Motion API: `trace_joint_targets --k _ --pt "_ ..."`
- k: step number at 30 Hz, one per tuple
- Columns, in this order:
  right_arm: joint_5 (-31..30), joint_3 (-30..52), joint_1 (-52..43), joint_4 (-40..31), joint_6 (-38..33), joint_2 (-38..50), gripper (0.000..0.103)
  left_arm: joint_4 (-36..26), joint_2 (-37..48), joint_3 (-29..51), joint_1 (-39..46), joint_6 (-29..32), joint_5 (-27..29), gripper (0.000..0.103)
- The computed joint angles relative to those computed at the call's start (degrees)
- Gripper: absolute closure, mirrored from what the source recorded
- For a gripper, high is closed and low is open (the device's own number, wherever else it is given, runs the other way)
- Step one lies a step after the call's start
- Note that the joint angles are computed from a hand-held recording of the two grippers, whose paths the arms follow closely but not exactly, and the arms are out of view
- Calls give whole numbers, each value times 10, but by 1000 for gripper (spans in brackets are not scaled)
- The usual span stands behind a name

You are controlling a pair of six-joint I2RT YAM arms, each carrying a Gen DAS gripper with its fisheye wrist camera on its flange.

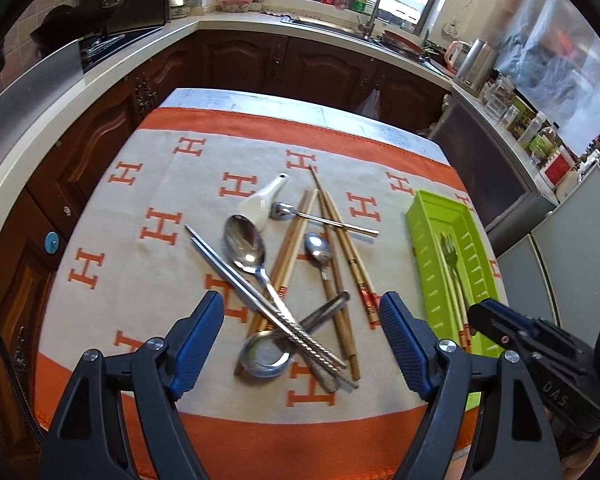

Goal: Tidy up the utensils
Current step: 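Grasp a steel chopstick from the pile with the right tool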

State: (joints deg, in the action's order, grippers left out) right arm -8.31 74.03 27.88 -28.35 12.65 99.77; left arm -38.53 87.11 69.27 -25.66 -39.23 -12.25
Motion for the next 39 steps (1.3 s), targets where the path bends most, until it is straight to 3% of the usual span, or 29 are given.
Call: trace_joint_targets --k 7,14,20,25,30,39 --pt "1 126 22 -68 -26 70 76 -41 -25 -7 68 27 1 25" --pt "-8 331 30 -168 -60 186 76 -80 -15 27 142 72 49 25" --pt "-22 512 47 -267 -84 299 76 -72 4 26 173 78 92 25" --pt "-36 544 75 -288 -109 349 76 -44 21 -1 179 79 123 43" --pt "-49 583 102 -308 -129 407 76 -15 28 -35 182 74 139 51" --pt "-50 746 133 -366 -138 550 84 23 26 -92 209 78 163 51"
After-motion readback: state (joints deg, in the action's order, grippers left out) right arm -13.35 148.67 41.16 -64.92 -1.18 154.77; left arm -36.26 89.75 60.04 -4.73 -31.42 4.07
